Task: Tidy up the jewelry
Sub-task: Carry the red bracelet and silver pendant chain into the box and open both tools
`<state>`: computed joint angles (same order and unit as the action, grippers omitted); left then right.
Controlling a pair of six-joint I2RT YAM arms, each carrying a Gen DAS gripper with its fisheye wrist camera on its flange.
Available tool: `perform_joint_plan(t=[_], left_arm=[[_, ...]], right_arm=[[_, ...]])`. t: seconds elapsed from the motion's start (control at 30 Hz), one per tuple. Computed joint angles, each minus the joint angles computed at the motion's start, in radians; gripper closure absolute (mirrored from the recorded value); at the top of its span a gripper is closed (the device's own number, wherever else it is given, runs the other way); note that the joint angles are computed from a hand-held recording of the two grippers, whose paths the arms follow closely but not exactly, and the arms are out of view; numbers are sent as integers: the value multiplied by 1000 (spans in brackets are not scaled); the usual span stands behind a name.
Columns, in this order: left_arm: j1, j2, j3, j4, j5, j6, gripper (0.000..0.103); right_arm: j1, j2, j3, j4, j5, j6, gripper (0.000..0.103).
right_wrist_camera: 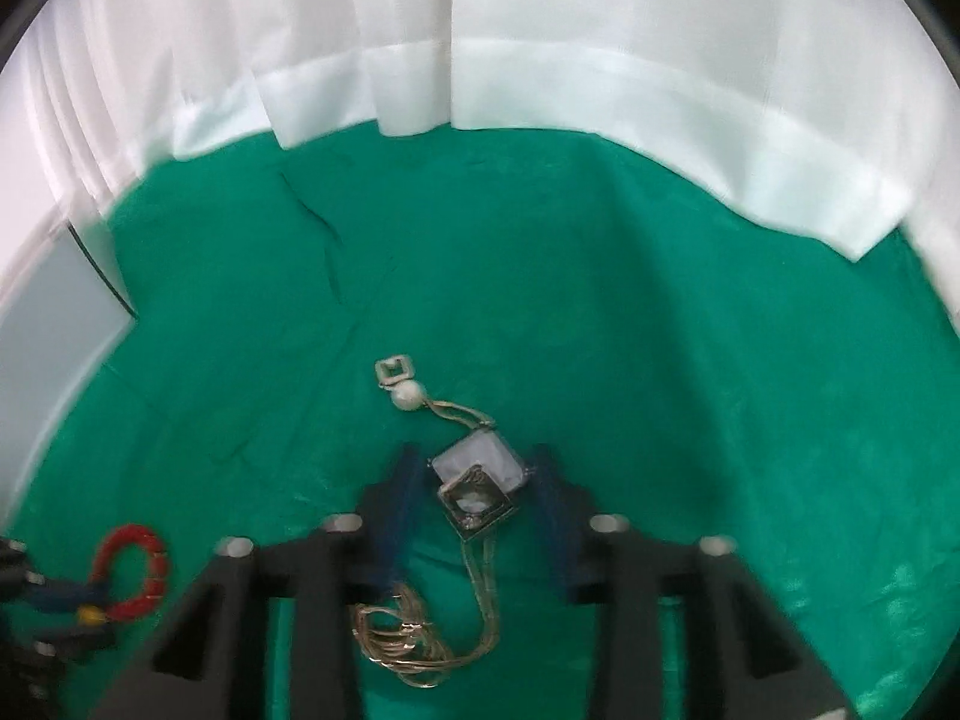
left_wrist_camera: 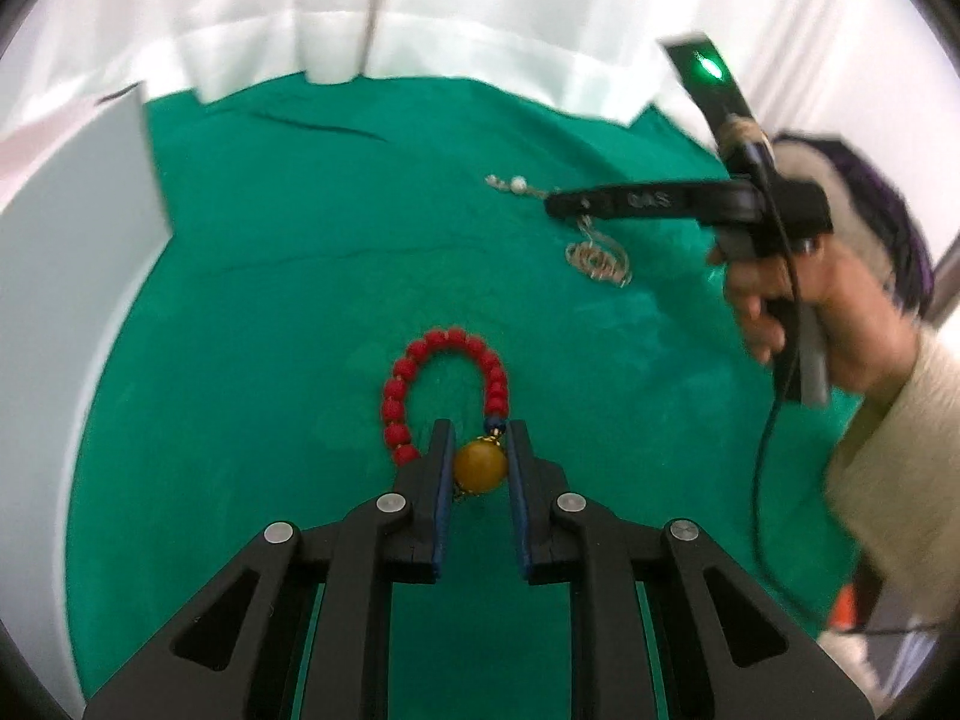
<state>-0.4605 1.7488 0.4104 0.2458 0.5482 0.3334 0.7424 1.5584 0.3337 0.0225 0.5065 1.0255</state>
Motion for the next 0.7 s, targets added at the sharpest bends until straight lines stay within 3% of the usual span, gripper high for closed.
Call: perform_joint_plan(t=[0.07, 0.23, 0.33, 0.43, 0.6, 0.7], left_arm=[[50, -66, -10, -69, 46, -4, 88], [173, -291, -8, -307, 130, -9, 88], [292, -442, 9, -514, 180, 52, 88], [447, -569, 65, -765, 244, 178, 88], [844, -612, 280, -1272, 366, 591, 88], [1039, -558, 404, -1432, 392, 769, 88]], right_arm=[[37, -109, -35, -50, -5, 60, 68], [288, -453, -4, -428, 97, 284, 68], [466, -503, 116, -670, 184, 431, 68], [590, -461, 266, -822, 260, 513, 68], [630, -325, 531, -878, 336, 381, 68], [601, -253, 648, -786, 336, 218, 68]])
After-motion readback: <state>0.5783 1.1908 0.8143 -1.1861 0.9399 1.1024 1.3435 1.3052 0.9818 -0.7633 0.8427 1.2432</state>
